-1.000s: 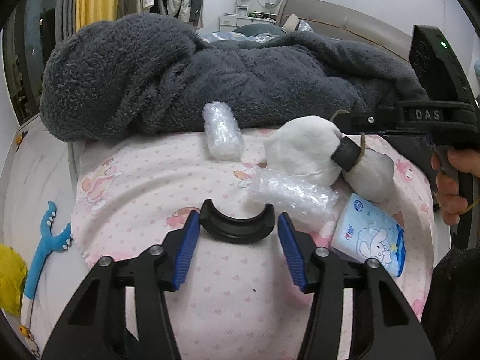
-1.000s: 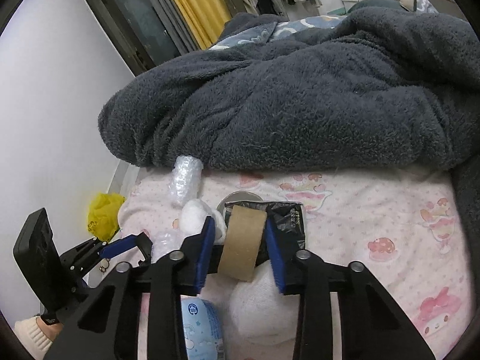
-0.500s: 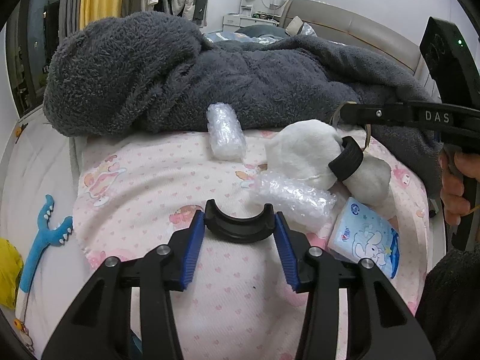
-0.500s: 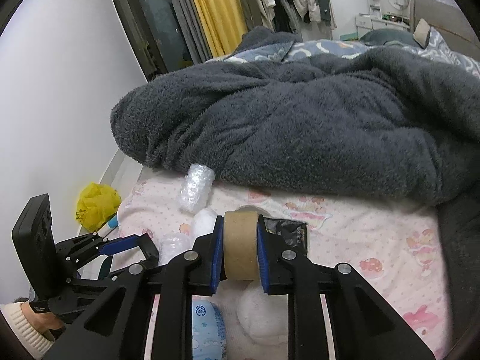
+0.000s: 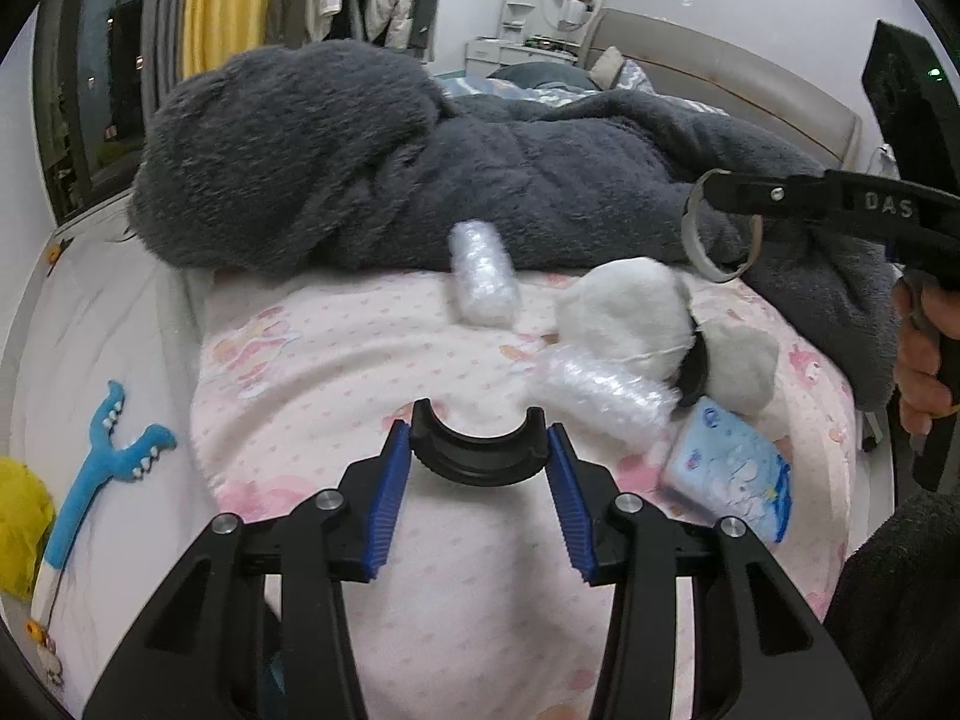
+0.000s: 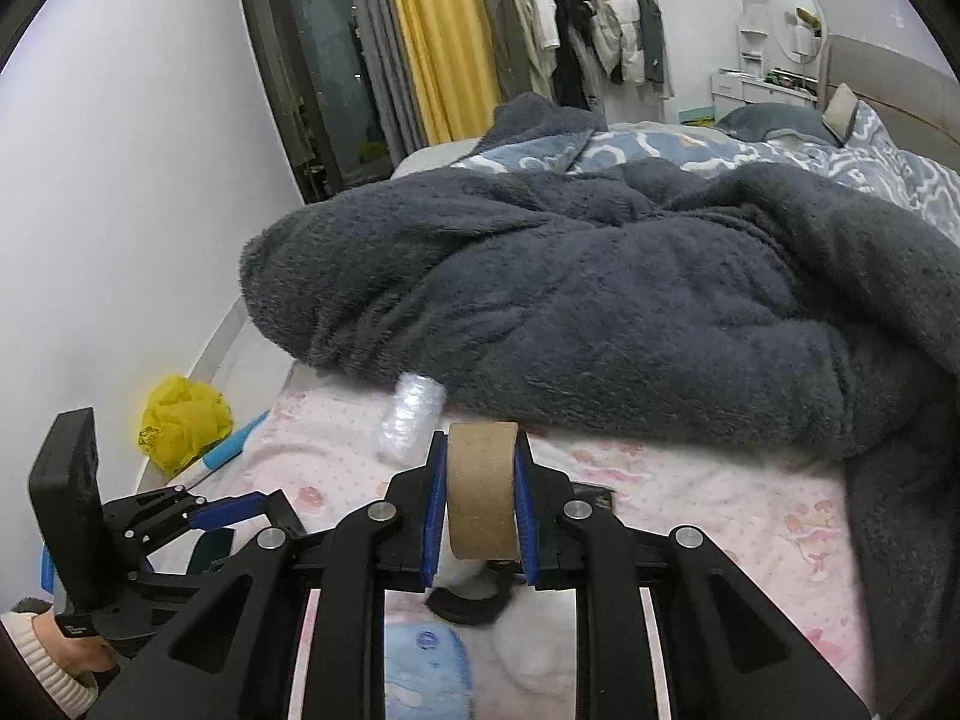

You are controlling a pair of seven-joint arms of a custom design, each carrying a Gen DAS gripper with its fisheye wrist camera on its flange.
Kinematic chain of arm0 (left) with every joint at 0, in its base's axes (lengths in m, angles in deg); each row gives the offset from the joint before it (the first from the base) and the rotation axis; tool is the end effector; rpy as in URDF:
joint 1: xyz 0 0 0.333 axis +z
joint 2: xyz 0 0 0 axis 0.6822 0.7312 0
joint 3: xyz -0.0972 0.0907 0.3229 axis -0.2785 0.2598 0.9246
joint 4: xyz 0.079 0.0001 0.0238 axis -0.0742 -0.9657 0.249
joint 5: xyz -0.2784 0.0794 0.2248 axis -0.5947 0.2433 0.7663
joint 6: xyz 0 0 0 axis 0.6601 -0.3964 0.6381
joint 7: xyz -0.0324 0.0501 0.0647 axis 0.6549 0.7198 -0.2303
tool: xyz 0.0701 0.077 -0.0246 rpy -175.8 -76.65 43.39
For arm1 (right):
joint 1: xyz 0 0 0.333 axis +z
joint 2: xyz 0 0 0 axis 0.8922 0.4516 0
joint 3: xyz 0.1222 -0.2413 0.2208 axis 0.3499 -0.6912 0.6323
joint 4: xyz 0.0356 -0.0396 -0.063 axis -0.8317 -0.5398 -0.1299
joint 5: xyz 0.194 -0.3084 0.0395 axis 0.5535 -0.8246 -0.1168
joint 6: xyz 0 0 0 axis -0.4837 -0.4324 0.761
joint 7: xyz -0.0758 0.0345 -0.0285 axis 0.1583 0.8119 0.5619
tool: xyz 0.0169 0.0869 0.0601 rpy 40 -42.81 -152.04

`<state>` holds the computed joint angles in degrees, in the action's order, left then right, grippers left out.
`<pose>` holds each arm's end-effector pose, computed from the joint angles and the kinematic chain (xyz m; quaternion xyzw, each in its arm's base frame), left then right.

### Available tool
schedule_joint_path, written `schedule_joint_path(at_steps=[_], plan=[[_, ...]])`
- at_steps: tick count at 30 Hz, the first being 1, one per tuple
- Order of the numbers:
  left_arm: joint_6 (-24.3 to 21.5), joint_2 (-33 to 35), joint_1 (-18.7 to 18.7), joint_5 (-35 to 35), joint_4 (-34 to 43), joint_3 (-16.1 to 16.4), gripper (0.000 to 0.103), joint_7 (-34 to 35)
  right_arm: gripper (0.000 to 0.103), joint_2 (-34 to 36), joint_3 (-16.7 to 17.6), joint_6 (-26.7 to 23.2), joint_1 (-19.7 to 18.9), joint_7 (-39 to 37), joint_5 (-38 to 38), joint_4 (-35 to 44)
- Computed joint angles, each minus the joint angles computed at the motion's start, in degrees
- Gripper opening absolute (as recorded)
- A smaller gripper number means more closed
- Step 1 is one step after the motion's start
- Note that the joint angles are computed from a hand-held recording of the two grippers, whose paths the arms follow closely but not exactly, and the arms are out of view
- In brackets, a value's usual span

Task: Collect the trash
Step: 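Carry the tape roll with the right tool over the teal bin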

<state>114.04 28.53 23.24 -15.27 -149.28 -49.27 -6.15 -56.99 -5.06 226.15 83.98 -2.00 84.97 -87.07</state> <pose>0.4550 -0.3140 0.4488 -0.5341 0.7506 -0.3541 0.1613 0.4774 0.1870 0.5283 -0.7087 0.5672 -0.1723 0.3827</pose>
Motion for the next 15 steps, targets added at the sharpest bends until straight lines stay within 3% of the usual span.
schedule_joint_path(at_steps=[6, 15], plan=[[-1.62, -2.12, 1.52, 0.64, -2.27, -0.14, 0.048, -2.15, 0.021, 1.24, 0.82, -0.48, 2.12, -1.72, 1.63, 2.25], [-2.75, -5.91, 6.21, -4.48, -8.27, -2.33, 0.048, 0.61, 0.021, 4.36, 2.93, -2.19, 5.03, -5.67, 6.58, 6.63]])
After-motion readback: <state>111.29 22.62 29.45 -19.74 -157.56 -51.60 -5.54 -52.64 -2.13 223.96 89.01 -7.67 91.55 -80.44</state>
